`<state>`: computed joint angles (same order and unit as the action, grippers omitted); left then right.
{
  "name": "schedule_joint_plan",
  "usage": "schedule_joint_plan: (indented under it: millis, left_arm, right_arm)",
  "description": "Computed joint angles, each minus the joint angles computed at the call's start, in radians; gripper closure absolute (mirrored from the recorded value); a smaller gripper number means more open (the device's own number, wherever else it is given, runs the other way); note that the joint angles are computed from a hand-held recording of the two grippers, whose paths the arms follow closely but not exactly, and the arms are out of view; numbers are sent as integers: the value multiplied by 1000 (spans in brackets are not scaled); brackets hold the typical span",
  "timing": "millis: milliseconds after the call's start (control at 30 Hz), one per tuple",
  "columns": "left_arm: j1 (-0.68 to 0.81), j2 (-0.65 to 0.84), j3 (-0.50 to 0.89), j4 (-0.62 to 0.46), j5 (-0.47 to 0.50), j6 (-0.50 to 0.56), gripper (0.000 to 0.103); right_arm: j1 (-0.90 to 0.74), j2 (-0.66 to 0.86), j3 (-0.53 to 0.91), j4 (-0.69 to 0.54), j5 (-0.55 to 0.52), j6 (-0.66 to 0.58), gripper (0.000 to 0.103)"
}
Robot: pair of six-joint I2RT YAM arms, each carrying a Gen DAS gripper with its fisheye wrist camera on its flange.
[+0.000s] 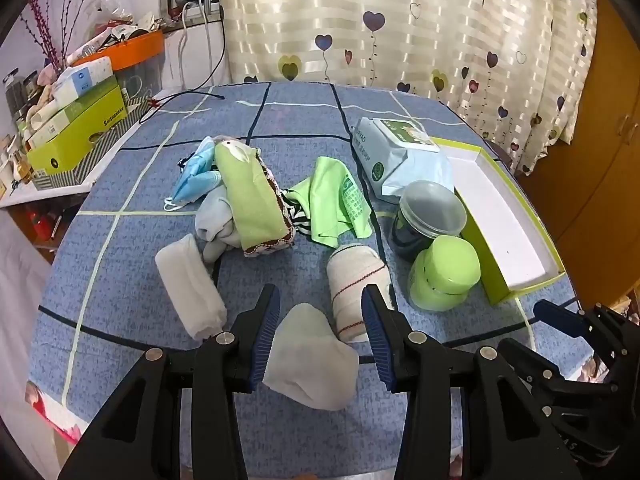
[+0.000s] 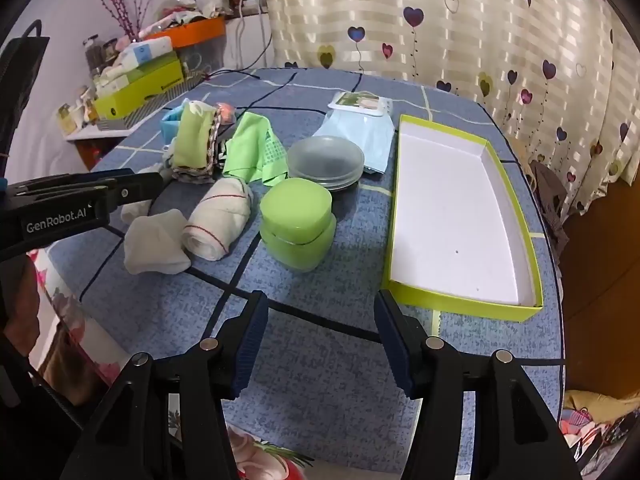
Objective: Organize soft objects
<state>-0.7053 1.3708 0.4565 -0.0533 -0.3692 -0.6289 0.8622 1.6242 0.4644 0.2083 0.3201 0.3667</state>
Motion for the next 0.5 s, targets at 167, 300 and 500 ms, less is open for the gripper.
schedule_joint_plan:
  millis: [167, 300, 500]
  left_arm:
    - [0, 4, -1, -1, -7, -2, 59]
    - [-33, 21, -16, 22, -36, -35, 59]
    - [-9, -27, -17, -14, -23, -13, 59]
  right_arm:
    - [2, -17, 0, -10, -8, 0, 47]
    - [2, -55, -5, -25, -17, -8, 46]
    - [26, -48, 27, -45, -4, 3, 42]
